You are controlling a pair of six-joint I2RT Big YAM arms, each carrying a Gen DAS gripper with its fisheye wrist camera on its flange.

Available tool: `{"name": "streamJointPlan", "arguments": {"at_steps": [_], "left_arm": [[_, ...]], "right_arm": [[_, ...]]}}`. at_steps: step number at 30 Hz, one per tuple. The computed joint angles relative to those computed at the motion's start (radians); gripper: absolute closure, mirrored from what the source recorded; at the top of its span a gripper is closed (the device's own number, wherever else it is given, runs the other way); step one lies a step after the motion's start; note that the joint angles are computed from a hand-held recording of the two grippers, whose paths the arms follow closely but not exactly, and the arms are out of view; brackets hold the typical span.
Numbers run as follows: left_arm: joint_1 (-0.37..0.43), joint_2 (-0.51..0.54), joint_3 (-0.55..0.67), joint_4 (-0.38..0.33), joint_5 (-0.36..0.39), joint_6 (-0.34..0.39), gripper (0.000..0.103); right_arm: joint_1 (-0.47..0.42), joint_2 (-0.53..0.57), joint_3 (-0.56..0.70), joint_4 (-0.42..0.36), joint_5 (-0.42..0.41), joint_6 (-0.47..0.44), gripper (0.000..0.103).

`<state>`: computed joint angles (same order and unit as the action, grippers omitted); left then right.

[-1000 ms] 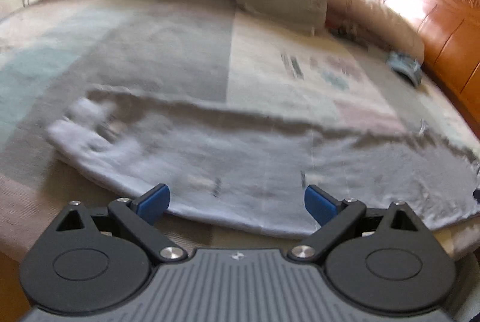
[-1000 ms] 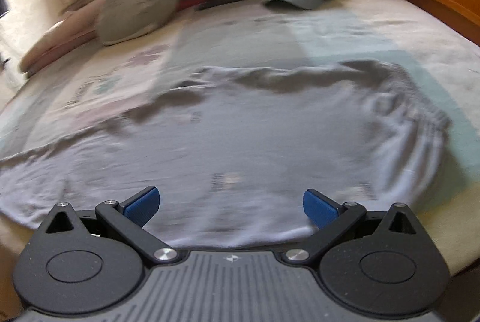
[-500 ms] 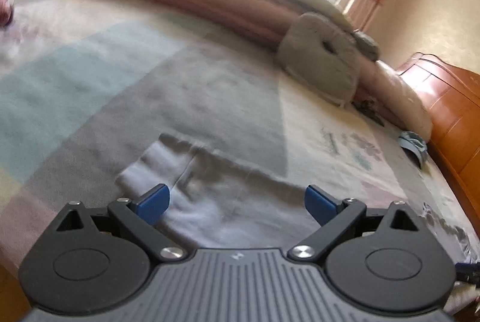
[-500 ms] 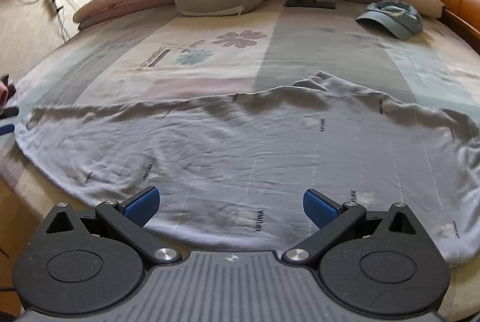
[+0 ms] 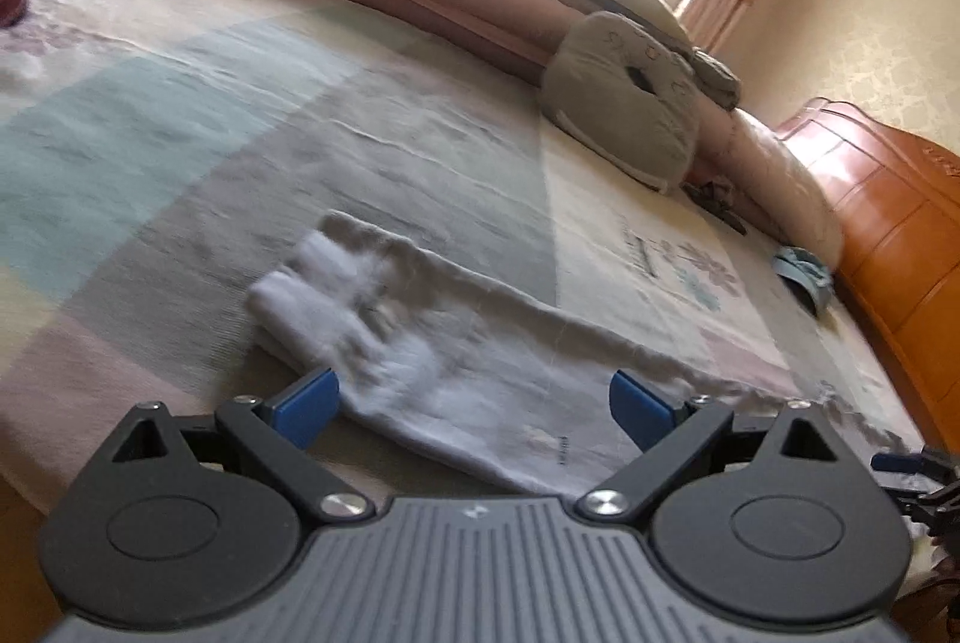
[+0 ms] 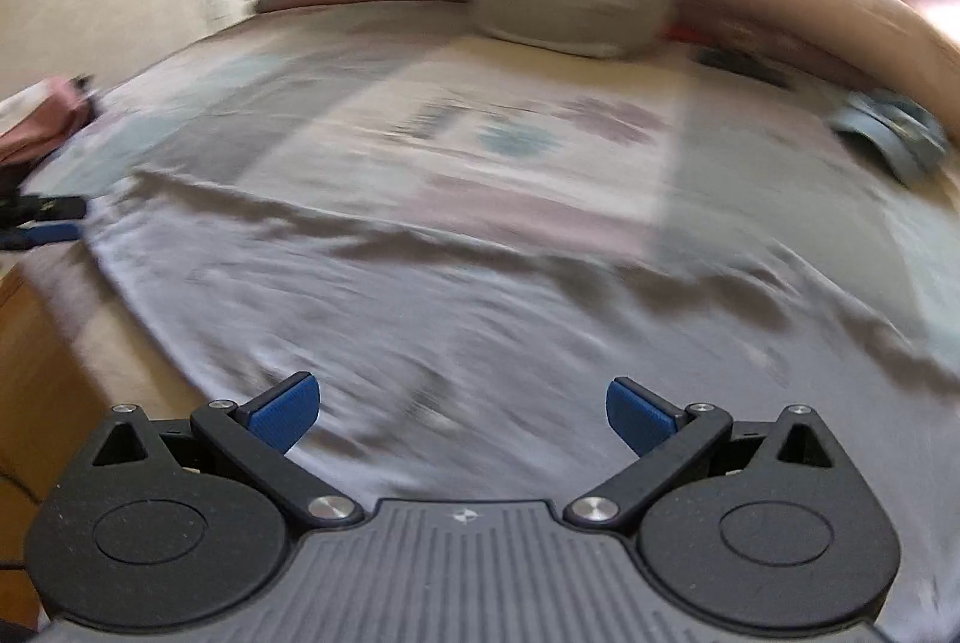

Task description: Fold clothes

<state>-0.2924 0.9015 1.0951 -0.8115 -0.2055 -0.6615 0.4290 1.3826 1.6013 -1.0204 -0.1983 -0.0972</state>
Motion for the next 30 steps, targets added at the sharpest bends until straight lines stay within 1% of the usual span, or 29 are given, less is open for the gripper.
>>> {"name": "streamJointPlan", "arguments": {"at_steps": [4, 7, 11, 13, 16, 19, 20, 21, 22, 23, 24, 26, 28, 30], "left_arm": [[-0.009, -0.018, 0.004, -0.030, -0.019, -0.014, 0.007], [-0.033, -0.015, 0.027, -0.089, -0.070, -0.014, 0.007], [-0.068, -0.005, 0.054, -0.151, -0.114, 0.014, 0.007], [-0.088, -0.003, 0.064, -0.171, -0.139, 0.025, 0.007], [-0.103, -0.007, 0.061, -0.173, -0.147, 0.015, 0.007], [-0.109, -0.013, 0.051, -0.164, -0.138, 0.005, 0.006], [-0.108, -0.014, 0.048, -0.161, -0.134, 0.004, 0.006], [-0.106, -0.015, 0.046, -0.159, -0.130, 0.005, 0.006], [-0.103, -0.015, 0.043, -0.157, -0.125, 0.006, 0.006], [-0.100, -0.016, 0.040, -0.153, -0.120, 0.007, 0.006], [-0.096, -0.016, 0.036, -0.150, -0.112, 0.009, 0.006], [-0.089, -0.015, 0.032, -0.144, -0.102, 0.011, 0.006], [-0.085, -0.012, 0.031, -0.142, -0.101, 0.008, 0.006], [-0.085, -0.015, 0.029, -0.140, -0.108, -0.003, 0.006]], "right_arm": [[0.082, 0.108, 0.118, -0.016, -0.039, -0.098, 0.000], [0.141, 0.224, 0.246, -0.048, -0.065, -0.140, 0.000], [0.201, 0.369, 0.412, -0.098, -0.121, -0.193, 0.000], [0.223, 0.420, 0.468, -0.106, -0.148, -0.244, 0.000], [0.238, 0.474, 0.536, -0.151, -0.219, -0.327, 0.000], [0.241, 0.501, 0.567, -0.219, -0.239, -0.403, 0.000], [0.235, 0.496, 0.551, -0.224, -0.239, -0.417, 0.000], [0.227, 0.480, 0.517, -0.208, -0.243, -0.435, 0.000], [0.215, 0.449, 0.461, -0.167, -0.253, -0.459, 0.000], [0.205, 0.430, 0.428, -0.153, -0.260, -0.474, 0.000], [0.193, 0.412, 0.401, -0.144, -0.269, -0.480, 0.000], [0.176, 0.395, 0.382, -0.152, -0.283, -0.479, 0.000], [0.175, 0.394, 0.390, -0.173, -0.267, -0.493, 0.000], [0.192, 0.393, 0.402, -0.182, -0.213, -0.475, 0.000]]}}
